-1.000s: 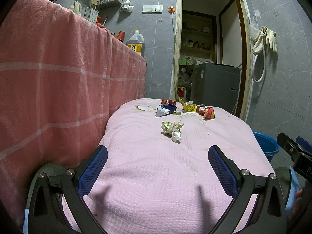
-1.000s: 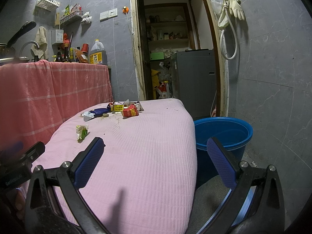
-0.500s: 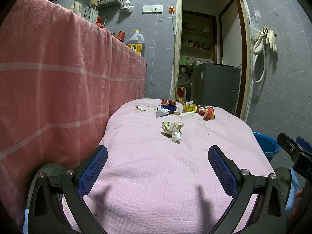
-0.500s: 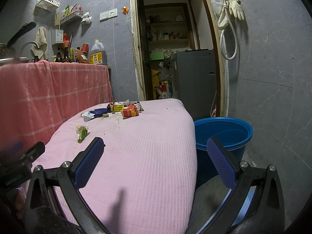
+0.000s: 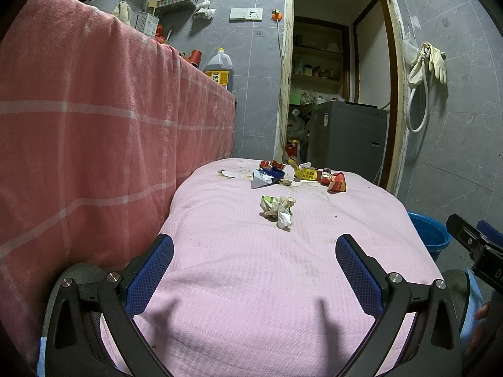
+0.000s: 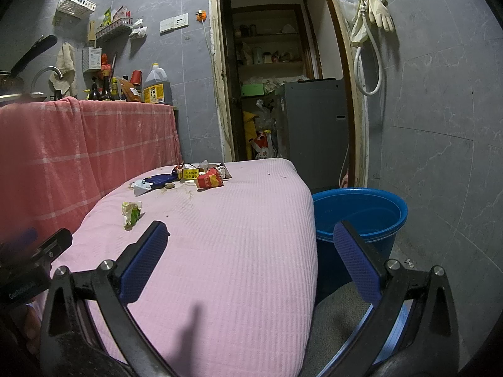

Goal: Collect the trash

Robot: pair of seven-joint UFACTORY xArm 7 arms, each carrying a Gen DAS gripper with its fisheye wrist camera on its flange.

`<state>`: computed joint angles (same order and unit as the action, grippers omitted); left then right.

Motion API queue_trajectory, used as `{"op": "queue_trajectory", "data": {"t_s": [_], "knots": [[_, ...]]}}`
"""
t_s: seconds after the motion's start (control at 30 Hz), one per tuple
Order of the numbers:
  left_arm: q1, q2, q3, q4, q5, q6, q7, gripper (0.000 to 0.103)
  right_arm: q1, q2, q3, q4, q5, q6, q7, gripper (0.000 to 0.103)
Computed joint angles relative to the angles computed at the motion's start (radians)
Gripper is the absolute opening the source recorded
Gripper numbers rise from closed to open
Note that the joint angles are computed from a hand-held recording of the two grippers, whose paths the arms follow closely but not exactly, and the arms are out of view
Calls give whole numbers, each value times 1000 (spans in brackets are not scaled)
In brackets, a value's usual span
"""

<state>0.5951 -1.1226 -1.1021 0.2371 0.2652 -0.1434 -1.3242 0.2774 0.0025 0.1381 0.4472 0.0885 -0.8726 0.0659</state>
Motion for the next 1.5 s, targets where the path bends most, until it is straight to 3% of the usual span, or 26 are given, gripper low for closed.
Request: {"op": "queue_trajectory", "data": {"t_s": [0.6, 0.73, 1.0, 1.17, 1.4, 1.5], "knots": [[6, -11, -8, 2, -4, -1, -11, 101, 0, 2, -2, -1, 7, 0, 0, 103], [29, -36, -9, 19, -3, 8, -18, 101, -5, -23, -4, 5, 10, 51, 7, 103], [154, -40, 3, 78, -23, -44, 6, 101, -25, -24, -13, 61, -37, -18, -15, 103], [232, 19, 9, 126, -23, -68, 75, 101, -24, 28, -11, 159, -57, -72, -44, 103], [368, 14, -47, 184, -77, -121, 113, 101, 8, 133, -5, 310, -16, -96, -133, 103], [426, 22, -78, 210, -94, -155, 126, 101, 1, 180, -9, 366, -72, -79, -108, 103]]}}
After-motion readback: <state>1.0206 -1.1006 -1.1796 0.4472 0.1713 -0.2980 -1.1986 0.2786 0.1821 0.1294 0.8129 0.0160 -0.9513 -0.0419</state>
